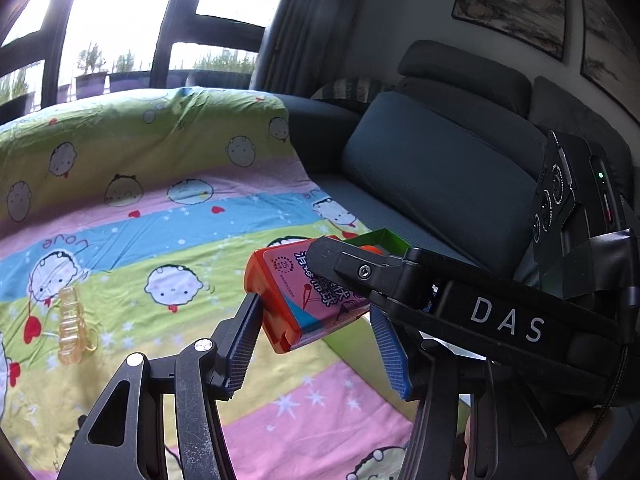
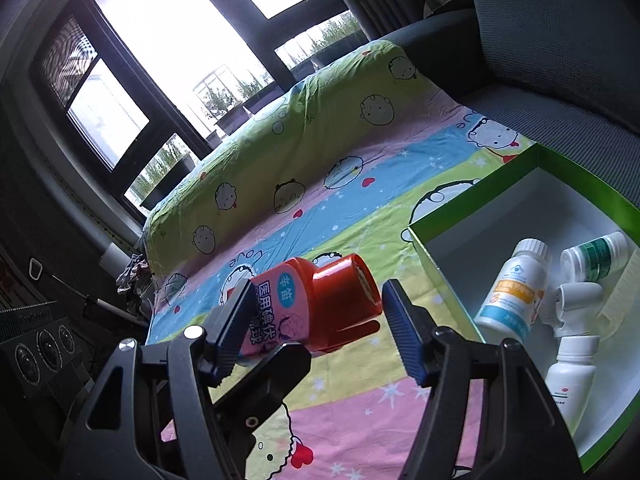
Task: Organize rigid objects
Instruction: 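Lift and carry the pink box bottle with the right gripper to the box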
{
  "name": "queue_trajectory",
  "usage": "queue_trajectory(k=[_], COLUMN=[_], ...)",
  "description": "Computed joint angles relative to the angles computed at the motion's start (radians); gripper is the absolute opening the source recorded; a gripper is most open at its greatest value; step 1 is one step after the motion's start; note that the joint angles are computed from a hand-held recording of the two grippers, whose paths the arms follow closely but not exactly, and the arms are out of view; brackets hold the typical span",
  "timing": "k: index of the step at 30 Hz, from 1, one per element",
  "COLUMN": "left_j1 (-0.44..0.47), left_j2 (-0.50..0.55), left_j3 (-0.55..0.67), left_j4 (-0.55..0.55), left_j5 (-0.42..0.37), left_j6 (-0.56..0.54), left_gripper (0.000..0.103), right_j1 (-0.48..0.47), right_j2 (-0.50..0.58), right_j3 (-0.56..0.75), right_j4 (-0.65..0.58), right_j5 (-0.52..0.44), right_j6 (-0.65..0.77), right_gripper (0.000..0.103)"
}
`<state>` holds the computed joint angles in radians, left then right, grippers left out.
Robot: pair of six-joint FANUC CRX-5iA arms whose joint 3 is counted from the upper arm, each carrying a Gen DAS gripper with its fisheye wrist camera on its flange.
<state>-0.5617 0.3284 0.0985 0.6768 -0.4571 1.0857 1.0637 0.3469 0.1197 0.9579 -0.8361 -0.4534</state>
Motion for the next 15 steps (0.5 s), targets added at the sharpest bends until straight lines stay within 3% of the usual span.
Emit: queue_trajectory(k=[10, 15], left_j1=[-0.052, -0.07], left_j2=[0.128, 0.198], left_j3=[0.162, 0.268], left_j4=[0.03, -0.005], left_j5=[-0.075, -0.13], left_j6=[-0.055, -0.026], left_gripper=[0.056, 0.056], right_j1=[-0.004, -0.014], right_j2=[-0.093, -0.142], right_j3=[-0.13, -0.208], right_j4=[0.048, 0.069], right_j5=[-0.079, -0.076], right_j6=[-0.166, -0.265], right_gripper=[0.065, 0.064])
